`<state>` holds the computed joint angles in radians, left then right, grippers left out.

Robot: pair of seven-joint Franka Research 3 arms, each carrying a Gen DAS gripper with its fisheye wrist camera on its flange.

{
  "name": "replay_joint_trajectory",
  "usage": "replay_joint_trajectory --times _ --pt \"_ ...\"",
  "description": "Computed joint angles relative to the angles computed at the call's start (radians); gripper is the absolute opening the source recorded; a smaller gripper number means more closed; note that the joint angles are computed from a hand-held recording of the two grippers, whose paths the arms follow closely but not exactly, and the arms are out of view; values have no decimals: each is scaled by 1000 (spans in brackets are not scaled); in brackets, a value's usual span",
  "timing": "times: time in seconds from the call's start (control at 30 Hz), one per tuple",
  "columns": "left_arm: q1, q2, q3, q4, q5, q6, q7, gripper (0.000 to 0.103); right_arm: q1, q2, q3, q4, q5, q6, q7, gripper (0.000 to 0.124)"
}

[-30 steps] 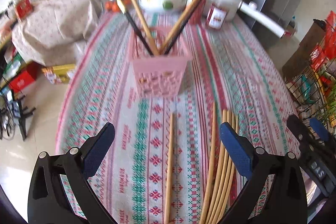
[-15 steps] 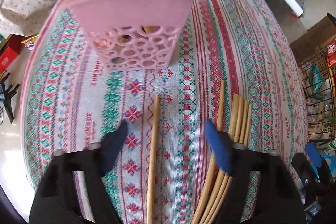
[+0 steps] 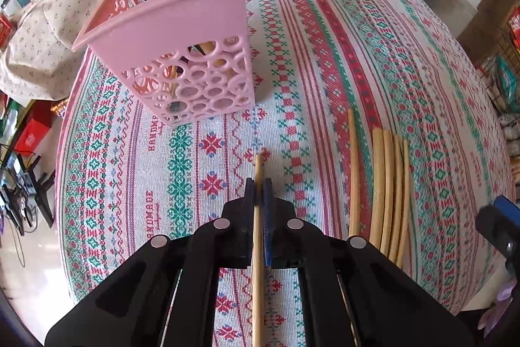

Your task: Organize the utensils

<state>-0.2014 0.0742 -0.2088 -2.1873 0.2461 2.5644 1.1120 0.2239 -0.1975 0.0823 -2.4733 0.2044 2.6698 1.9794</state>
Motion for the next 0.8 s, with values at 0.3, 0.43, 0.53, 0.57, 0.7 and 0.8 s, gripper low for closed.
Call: replay_joint_trajectory --times 0.3,0.43,0.53,0.57,0.7,0.8 --pt "12 -121 10 -116 -136 76 105 4 14 86 22 73 -53 9 108 60" --pt "11 -144 20 -132 -161 87 131 4 44 126 7 109 32 -16 70 53" --pt "13 -161 30 -143 -187 84 156 4 48 145 14 129 -46 -24 142 50" --pt "13 -167 29 -149 -192 85 154 4 52 149 13 134 -46 -27 144 50" --pt "20 -166 41 -139 -225 73 189 4 62 167 13 154 -99 -33 198 50" --pt "22 -158 35 -134 -215 71 173 4 70 188 16 180 -177 -43 254 45"
